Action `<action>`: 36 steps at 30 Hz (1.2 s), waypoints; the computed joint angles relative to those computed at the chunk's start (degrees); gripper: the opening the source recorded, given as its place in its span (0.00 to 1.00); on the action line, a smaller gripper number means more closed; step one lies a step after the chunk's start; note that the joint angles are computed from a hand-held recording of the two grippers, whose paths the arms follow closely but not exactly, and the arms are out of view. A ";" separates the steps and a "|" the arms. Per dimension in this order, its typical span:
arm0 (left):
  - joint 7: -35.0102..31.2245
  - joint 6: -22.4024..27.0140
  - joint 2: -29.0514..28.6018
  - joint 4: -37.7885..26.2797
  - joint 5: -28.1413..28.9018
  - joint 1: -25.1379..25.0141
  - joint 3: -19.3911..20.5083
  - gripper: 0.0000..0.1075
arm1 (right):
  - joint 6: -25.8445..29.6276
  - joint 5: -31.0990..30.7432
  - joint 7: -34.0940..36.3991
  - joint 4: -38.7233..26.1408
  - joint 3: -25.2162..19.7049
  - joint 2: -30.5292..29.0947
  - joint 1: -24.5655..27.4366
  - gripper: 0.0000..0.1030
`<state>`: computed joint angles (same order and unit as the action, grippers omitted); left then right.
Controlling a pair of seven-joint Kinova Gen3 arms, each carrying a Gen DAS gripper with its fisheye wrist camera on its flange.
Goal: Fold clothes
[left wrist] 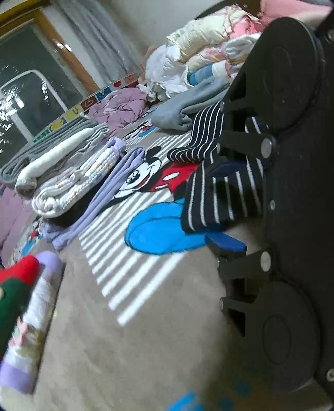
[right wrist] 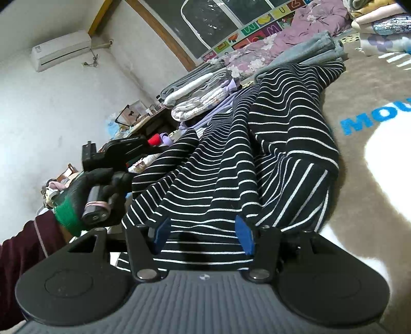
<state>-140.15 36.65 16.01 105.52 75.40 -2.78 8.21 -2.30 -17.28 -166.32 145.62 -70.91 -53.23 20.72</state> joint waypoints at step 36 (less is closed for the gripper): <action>-19.25 -3.33 -9.08 -2.71 -5.19 -6.84 -7.08 0.02 | 8.22 -1.53 3.66 -4.02 -0.05 -4.27 0.81 0.56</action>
